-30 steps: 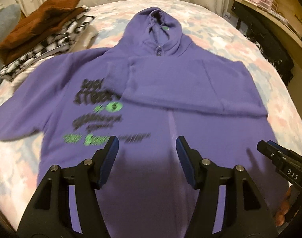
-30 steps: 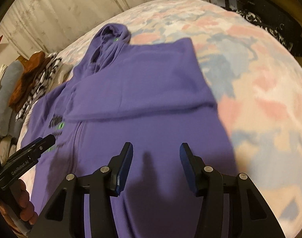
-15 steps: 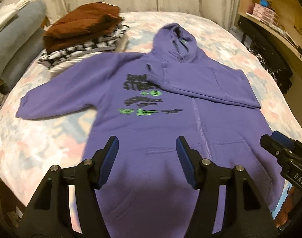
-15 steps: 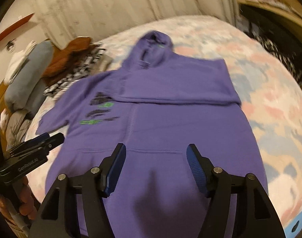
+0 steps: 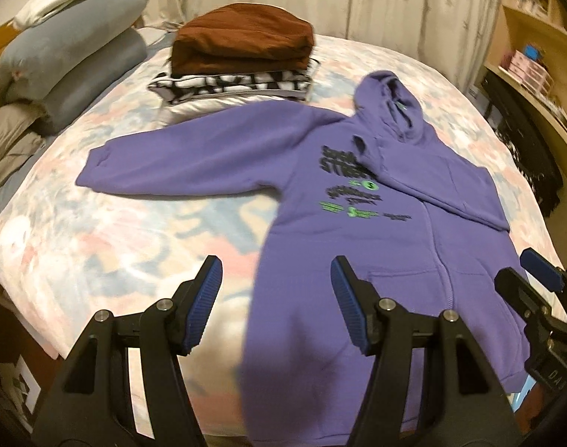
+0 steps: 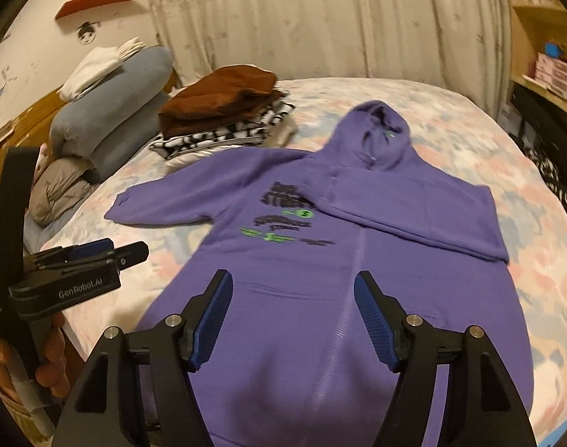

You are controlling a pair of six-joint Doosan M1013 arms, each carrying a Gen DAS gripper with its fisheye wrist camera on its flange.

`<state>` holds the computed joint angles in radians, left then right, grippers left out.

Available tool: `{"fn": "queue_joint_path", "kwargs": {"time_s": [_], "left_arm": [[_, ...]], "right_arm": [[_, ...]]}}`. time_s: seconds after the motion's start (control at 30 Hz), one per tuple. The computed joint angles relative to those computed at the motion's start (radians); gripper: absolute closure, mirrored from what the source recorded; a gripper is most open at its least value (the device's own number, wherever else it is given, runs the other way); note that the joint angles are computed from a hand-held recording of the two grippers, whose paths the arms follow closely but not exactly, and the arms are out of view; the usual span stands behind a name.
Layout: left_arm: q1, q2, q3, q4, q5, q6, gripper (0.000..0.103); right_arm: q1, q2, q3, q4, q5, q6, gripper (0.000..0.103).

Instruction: Fold large clothes

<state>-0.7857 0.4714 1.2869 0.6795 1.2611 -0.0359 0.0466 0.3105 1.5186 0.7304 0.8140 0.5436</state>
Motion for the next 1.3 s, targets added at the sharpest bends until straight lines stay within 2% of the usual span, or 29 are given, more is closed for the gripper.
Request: {"fn": "queue_joint_path", "kwargs": {"time_s": [0.27,0.6,0.8,0.97,1.1,1.3], "left_arm": [[0.007,-0.065,0.09,0.056,-0.027,-0.071,0.045],[0.059,-0.146,0.248,0.085,-0.145,-0.208,0.042],[0.109,-0.188,0.352,0.098,-0.253,-0.302,0.042],[0.165,-0.22,0.449,0.127,-0.403,-0.425,0.042],[0.204,-0.231,0.511,0.176,-0.493,-0.543,0.042],[0.262,-0.233,0.572,0.257,-0.584,-0.702,0.042]], "right_arm": [[0.062,-0.02,0.019,0.019,-0.04,-0.018,0.034],[0.159,0.06,-0.064,-0.077,-0.099,0.069,0.034],[0.206,0.128,-0.128,-0.124,-0.135,0.126,0.034],[0.246,0.188,-0.188,-0.193,-0.153,0.188,0.034],[0.268,0.233,-0.23,-0.235,-0.156,0.225,0.034],[0.297,0.299,-0.293,-0.284,-0.143,0.274,0.034]]}}
